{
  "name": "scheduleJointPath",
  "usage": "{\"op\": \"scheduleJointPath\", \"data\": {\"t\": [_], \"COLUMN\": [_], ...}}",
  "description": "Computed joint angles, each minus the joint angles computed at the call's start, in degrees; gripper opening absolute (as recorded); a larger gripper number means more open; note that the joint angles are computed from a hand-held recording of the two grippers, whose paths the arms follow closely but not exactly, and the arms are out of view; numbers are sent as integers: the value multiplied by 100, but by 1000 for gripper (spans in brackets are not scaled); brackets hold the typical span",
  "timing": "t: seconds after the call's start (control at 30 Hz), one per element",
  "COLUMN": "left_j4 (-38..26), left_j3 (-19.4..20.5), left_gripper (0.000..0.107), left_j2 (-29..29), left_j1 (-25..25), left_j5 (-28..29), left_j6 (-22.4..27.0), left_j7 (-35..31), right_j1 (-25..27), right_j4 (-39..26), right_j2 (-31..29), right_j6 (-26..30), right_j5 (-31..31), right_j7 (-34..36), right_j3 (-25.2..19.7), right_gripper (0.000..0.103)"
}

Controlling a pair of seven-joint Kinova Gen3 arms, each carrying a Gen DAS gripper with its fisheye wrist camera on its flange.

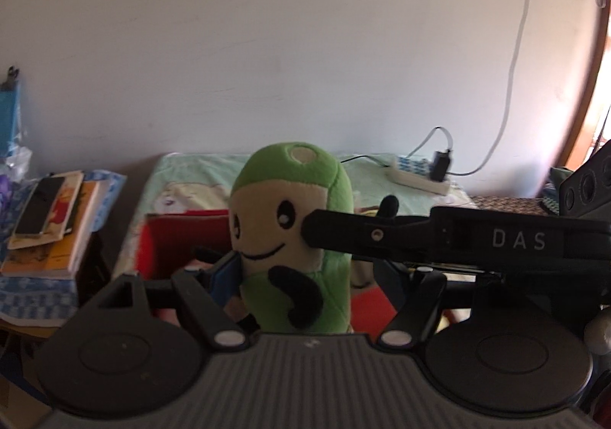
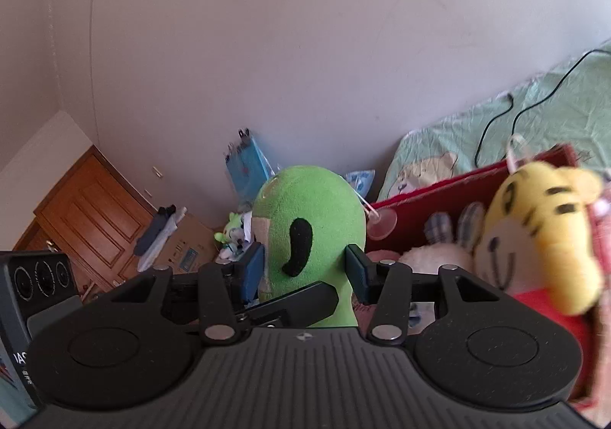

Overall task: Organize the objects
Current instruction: 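Carry the green plush with the right gripper over the red box, then lower the green plush into the red box and open the right gripper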

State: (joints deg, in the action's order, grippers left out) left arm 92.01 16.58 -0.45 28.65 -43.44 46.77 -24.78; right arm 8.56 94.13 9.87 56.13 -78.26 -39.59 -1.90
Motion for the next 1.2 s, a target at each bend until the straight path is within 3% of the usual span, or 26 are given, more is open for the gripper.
{"op": "scheduleJointPath", "data": {"t": [0.27,0.6,0.8,0.97,1.2], "left_j4": [330,442,455,468,273], "left_j3": [-256,-457,-425,-404,-296], "left_gripper": [74,74,81,85,87], "left_j2": [-50,58,104,34,92], "left_j1": [-434,-715,-662,-613,-439], "left_j5": [710,1536,1417,1346,1091], "left_j6": [-180,-290,-234,-196,174], "left_j7": [-638,-1348,-1321,-1244,-1006], "right_j1": [-351,-312,-282,-175,-214], "right_j4": [-149,-246,-264,-78,169], "right_j2": [188,398,363,266,-43], "right_j6": [-373,-290,-253,-205,-366], "right_j5": [544,951,1048,787,669], "right_j7": [-530,-1193,-1256,-1096,-885], "right_j3": [-198,-357,-392,-353,-183], "right_gripper": [50,50,53,53,54]}}
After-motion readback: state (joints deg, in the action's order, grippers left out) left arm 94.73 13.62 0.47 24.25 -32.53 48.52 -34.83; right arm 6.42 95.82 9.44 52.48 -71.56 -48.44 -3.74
